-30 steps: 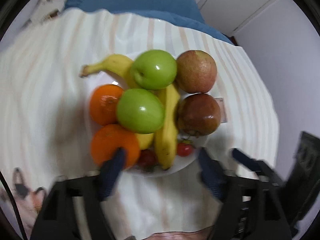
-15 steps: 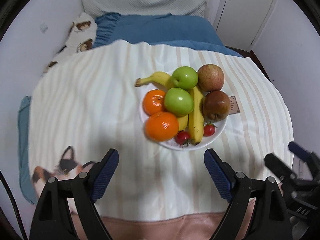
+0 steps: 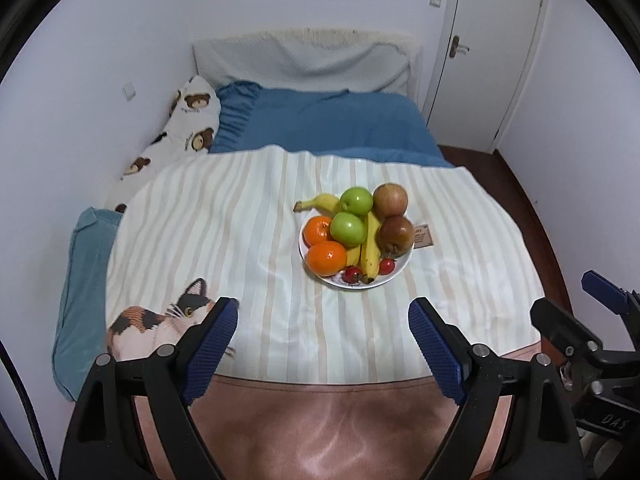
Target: Organize fruits
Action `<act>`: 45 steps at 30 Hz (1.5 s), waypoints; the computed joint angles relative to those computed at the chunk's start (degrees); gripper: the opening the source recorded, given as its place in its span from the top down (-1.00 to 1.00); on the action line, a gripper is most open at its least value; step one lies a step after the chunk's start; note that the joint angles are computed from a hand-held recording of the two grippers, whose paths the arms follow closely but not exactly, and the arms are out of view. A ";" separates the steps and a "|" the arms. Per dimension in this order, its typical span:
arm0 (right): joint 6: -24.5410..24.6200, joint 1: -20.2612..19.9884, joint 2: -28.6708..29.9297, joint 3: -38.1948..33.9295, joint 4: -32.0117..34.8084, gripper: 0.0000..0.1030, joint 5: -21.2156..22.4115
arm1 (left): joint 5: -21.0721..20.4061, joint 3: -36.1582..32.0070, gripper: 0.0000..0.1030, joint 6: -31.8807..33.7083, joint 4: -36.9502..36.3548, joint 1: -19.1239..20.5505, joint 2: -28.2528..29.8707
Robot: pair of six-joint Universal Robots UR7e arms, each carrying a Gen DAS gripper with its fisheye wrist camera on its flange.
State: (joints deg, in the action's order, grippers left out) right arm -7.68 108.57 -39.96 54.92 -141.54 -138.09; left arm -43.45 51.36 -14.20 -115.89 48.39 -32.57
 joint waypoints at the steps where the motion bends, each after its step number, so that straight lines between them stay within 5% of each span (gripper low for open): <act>1: 0.48 0.55 -0.69 0.65 -0.02 -1.00 -0.02 | 0.16 0.87 -0.70 -0.12 -0.30 -0.36 -0.71; 22: 1.35 6.82 -6.14 7.73 -4.28 -1.00 -4.77 | 3.18 11.87 -0.70 -2.89 -2.25 -5.33 -9.49; 30: 0.85 5.94 -5.74 8.00 -5.72 -1.00 -5.10 | 3.39 12.19 -0.72 -1.77 -5.06 -4.85 -8.80; 34: -0.42 4.70 -4.40 7.63 -7.68 -1.00 -5.25 | 3.98 11.27 -0.97 -0.08 -7.40 -4.27 -7.40; 45: -4.36 1.22 0.59 1.65 -10.66 -1.00 -4.21 | 6.99 4.33 -0.99 1.31 -8.90 -1.22 -1.84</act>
State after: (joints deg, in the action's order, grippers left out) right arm -12.04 109.78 -39.36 56.57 -152.20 -142.30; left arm -36.46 55.69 -12.89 -124.79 47.17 -34.41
